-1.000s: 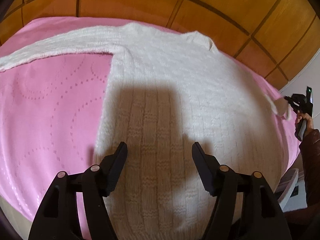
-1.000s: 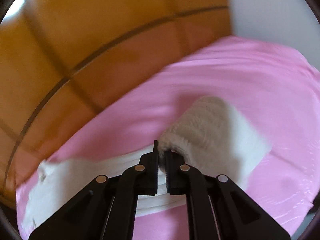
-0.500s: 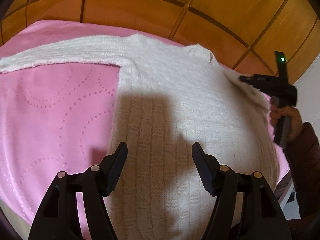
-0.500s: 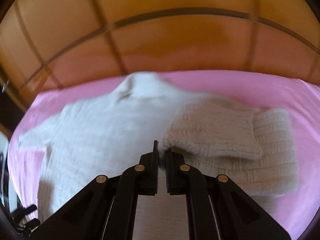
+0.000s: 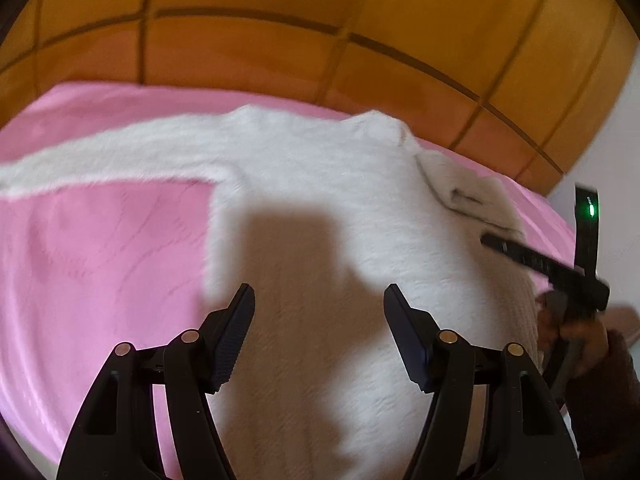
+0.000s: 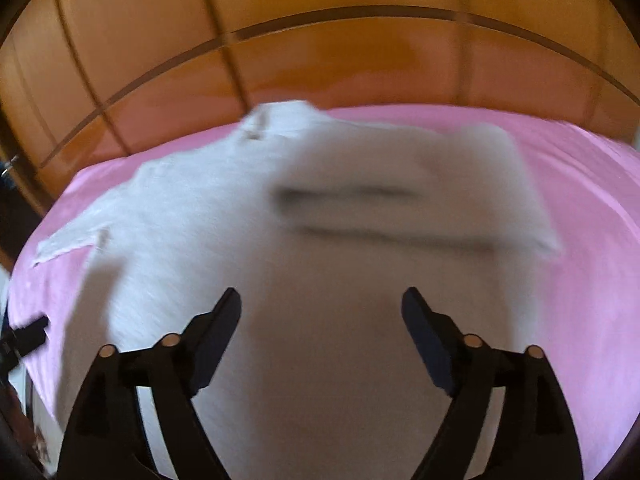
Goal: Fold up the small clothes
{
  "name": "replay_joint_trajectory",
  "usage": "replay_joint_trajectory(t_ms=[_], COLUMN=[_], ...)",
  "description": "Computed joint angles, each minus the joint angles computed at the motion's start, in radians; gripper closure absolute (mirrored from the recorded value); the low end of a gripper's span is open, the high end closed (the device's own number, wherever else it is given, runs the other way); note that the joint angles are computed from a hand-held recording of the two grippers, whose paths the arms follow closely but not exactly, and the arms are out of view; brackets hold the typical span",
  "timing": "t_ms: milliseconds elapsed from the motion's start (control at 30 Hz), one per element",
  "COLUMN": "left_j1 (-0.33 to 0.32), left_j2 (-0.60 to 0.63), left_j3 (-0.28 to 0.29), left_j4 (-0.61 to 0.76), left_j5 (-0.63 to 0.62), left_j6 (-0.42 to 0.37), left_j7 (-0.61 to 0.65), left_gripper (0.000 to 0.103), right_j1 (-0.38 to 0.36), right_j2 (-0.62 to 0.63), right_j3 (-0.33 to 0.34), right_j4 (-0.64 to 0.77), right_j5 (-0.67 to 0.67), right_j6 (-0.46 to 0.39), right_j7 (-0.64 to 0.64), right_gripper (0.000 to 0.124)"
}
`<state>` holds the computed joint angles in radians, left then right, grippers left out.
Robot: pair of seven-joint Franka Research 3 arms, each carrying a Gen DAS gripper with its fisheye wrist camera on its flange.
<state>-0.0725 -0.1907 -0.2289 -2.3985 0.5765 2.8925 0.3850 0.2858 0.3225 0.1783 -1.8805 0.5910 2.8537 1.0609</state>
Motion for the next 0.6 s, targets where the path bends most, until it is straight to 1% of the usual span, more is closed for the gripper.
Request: replay_joint_trajectory(t_ms=[67, 100, 133, 200, 233, 267, 333, 400, 467, 533, 567, 600], left_j1=[0.0, -0.003, -0.011, -0.042, -0.061, -0.078, -0.102, -0.126, -0.144, -0.164, -0.175, -0.199], left_j2=[0.053, 0.089, 0.122, 0.196, 0.239, 0.28, 0.367, 0.458, 0.548, 0.637, 0.689, 0.743], left_j3=[-0.012, -0.018, -0.023, -0.018, -0.012, -0.006, 0.007, 0.014, 0.02, 0.022, 0.02, 0.032], left_j4=[0.068, 0.117, 0.166, 0.269, 0.329, 0.384, 0.49, 0.607, 0.72, 0.844, 0.92, 1.002], left_j5=[0.035, 0.068, 0.11, 0.17, 0.182, 0.183, 0.159, 0.117, 0.072, 0.019, -0.009, -0.015], left_j6=[-0.013, -0.029, -0.052, -0.113, -0.145, -0.164, -0.171, -0.216, -0.257, -0.325, -0.377, -0.432], left_j7=[0.02, 0.031, 0.037, 0.076, 0.115, 0.156, 0.249, 0.351, 0.438, 0.526, 0.584, 0.627], left_gripper=[0.037, 0.037, 0.037, 0.037, 0.037, 0.037, 0.037, 0.037, 0.037, 0.037, 0.037, 0.037], right_j1=[-0.011, -0.034, -0.077, -0.127, -0.135, -0.126, -0.1, -0.113, -0.126, -0.132, -0.127, -0.124], right_j2=[-0.013, -0.021, -0.028, -0.031, -0.027, -0.024, -0.021, -0.027, -0.025, -0.025, -0.026, -0.029], right_j3=[-0.011, 0.007, 0.061, 0.135, 0.16, 0.159, 0.134, 0.14, 0.149, 0.15, 0.143, 0.135], right_j4=[-0.045, -0.067, -0.101, -0.123, -0.128, -0.127, -0.121, -0.118, -0.107, -0.098, -0.096, -0.097], right_j5=[0.011, 0.046, 0.146, 0.303, 0.365, 0.388, 0.382, 0.429, 0.51, 0.587, 0.607, 0.63], right_j6=[0.003, 0.017, 0.074, 0.132, 0.165, 0.183, 0.177, 0.152, 0.132, 0.113, 0.106, 0.098], right_j7=[0.014, -0.023, -0.13, -0.302, -0.374, -0.401, -0.405, -0.454, -0.523, -0.589, -0.604, -0.624], right_gripper=[0.039, 0.038, 0.038, 0.033, 0.031, 0.028, 0.024, 0.023, 0.023, 0.023, 0.023, 0.023])
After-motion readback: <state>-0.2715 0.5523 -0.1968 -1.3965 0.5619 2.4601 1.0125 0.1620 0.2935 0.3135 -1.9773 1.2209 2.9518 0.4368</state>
